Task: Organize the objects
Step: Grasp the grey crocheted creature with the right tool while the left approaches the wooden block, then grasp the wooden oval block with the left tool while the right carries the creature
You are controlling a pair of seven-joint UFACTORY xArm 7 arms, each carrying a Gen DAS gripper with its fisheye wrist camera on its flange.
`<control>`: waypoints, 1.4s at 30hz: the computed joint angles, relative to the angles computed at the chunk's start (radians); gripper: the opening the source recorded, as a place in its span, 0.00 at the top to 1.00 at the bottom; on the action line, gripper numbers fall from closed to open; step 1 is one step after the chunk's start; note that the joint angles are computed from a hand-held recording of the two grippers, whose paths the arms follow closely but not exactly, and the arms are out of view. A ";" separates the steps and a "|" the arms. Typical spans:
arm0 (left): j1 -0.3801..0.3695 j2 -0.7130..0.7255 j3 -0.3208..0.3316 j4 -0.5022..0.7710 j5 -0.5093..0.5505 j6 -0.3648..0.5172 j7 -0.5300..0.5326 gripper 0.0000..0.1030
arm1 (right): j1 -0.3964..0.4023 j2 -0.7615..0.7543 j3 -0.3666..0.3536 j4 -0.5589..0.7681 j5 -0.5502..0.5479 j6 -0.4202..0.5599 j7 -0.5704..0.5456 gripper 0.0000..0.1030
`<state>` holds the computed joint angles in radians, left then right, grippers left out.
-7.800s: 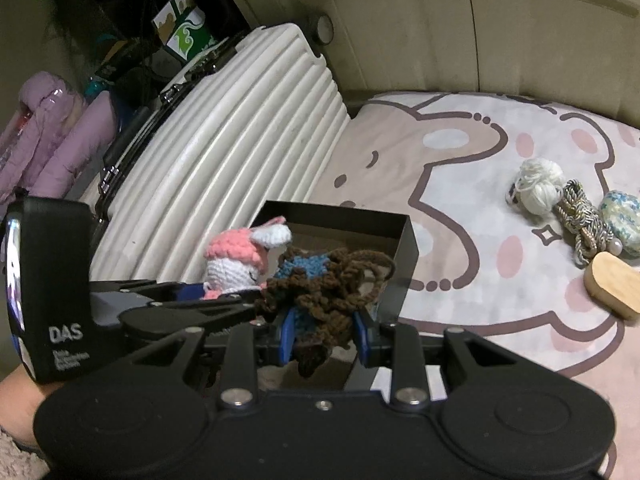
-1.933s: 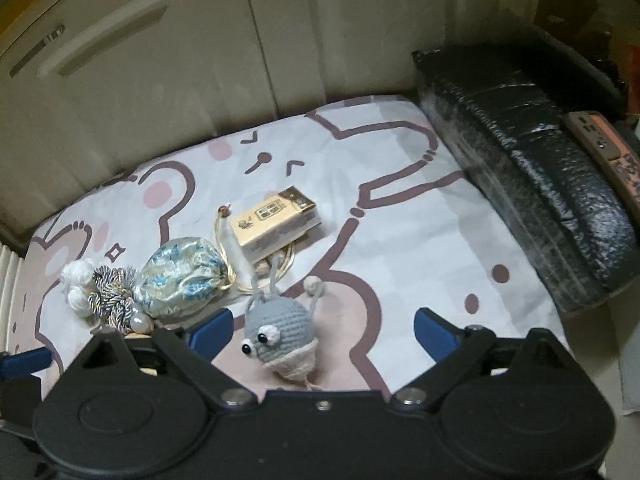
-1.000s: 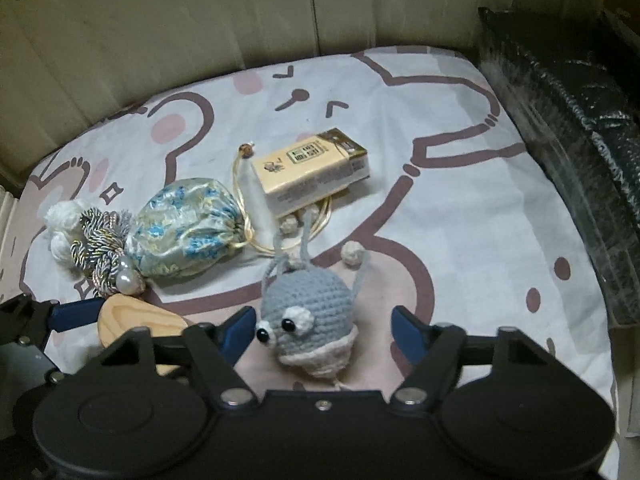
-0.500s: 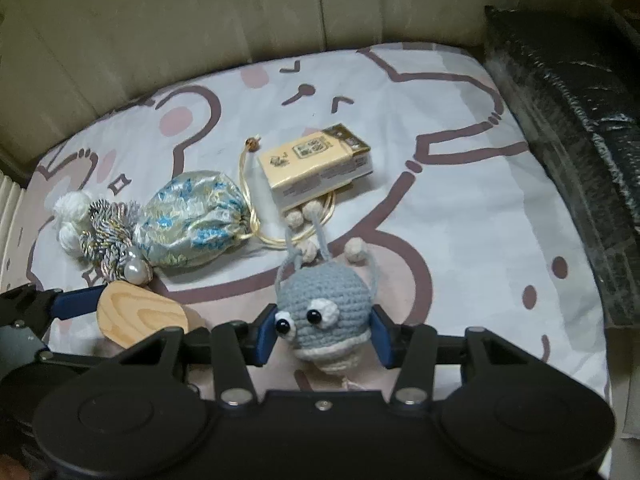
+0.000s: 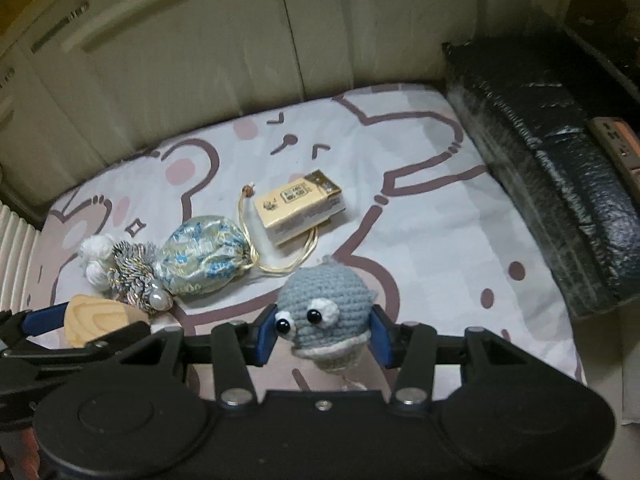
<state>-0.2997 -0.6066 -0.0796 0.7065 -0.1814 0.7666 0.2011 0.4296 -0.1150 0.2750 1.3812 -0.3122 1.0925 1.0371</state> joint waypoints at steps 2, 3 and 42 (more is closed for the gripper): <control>0.005 -0.018 0.011 0.002 -0.008 0.007 -0.005 0.10 | 0.002 -0.008 0.006 0.004 -0.012 0.002 0.008 0.53; 0.007 -0.026 0.015 0.004 -0.012 0.009 -0.009 0.10 | 0.004 -0.011 0.009 0.008 -0.021 0.004 0.012 0.53; 0.079 -0.182 0.073 0.005 -0.010 0.044 -0.028 0.10 | 0.065 0.010 0.078 0.144 -0.193 0.149 0.081 0.53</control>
<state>-0.2206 -0.7886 -0.0069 0.7111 -0.1914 0.8102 0.1729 0.4942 -0.1047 0.3525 1.5252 -0.5054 1.2416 1.1177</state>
